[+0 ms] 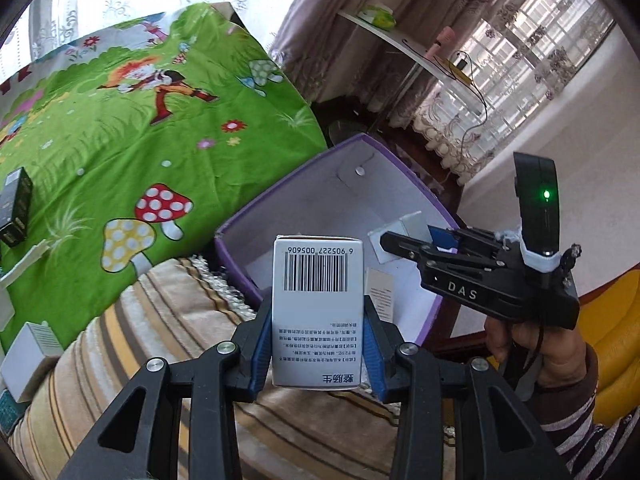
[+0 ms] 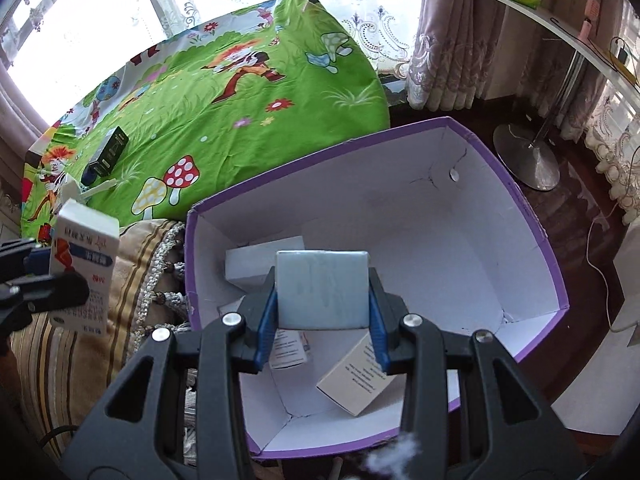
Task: Organize rigid objects
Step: 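Carry both boxes over the purple storage box and open both grippers inside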
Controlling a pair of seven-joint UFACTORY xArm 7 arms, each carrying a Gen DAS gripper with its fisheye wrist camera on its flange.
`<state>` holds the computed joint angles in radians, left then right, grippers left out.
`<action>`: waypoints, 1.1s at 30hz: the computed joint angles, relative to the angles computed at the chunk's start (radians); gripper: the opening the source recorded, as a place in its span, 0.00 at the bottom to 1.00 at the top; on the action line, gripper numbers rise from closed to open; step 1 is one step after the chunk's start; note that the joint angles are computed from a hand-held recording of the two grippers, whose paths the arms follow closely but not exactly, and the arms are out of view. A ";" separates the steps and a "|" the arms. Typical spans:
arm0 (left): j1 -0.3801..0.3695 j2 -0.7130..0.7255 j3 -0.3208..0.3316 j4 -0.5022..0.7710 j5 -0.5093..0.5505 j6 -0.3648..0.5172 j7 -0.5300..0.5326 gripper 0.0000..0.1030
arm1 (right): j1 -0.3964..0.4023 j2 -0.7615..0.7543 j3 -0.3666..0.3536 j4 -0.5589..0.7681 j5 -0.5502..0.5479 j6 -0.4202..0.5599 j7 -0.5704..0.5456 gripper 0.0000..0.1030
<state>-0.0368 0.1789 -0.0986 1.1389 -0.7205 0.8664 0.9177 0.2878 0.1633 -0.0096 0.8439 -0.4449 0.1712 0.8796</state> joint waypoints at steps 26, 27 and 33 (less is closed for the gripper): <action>-0.085 0.243 -0.087 0.312 0.079 -0.066 -0.178 0.39 | -0.114 -0.019 -0.022 0.053 -0.318 0.059 0.306 0.42; -0.086 0.262 -0.094 0.334 0.081 -0.079 -0.190 0.39 | -0.112 -0.009 -0.026 0.064 -0.310 0.060 0.298 0.42; -0.061 0.332 -0.132 0.410 0.066 -0.063 -0.233 0.53 | -0.081 0.016 -0.062 0.102 -0.310 0.062 0.313 0.63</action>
<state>-0.0976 0.5113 -0.2301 1.5492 -0.6542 0.8033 0.6849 0.2070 0.1795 -0.0717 0.9459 -0.7553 0.2330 1.1924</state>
